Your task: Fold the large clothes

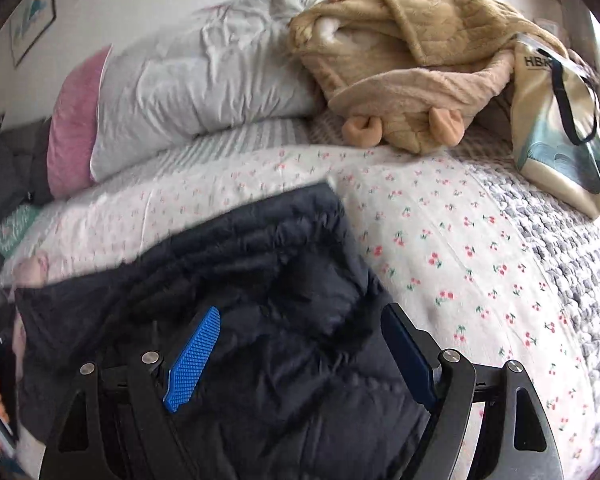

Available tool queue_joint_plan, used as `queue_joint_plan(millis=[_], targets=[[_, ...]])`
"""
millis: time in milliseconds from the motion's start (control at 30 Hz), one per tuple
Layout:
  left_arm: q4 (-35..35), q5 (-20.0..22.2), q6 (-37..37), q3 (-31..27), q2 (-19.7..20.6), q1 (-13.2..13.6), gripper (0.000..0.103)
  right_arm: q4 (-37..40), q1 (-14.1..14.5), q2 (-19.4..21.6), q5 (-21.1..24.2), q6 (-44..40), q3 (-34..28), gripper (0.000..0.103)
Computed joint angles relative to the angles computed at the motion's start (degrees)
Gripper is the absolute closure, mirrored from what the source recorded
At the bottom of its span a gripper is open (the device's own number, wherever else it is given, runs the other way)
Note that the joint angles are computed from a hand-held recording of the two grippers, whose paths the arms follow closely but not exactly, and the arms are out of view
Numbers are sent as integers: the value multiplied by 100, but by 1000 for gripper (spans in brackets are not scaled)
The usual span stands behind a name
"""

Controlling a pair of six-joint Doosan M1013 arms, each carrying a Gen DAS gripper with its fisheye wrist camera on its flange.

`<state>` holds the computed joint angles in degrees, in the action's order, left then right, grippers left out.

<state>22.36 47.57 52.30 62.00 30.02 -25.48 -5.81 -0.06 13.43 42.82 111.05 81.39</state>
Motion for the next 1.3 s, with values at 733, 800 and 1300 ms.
queue_joint_plan(millis=[733,800,1300], targets=[[-1355,468,574,-397,340,248,19,-423,758,1141,519,388,-1590,19],[-1368,486,663,-408,348,248,19,-614,660,944,427,497,-1319,19],[-3156,753,1287,-210,284,548,98,-639,-94,251,427,1029,118,88]])
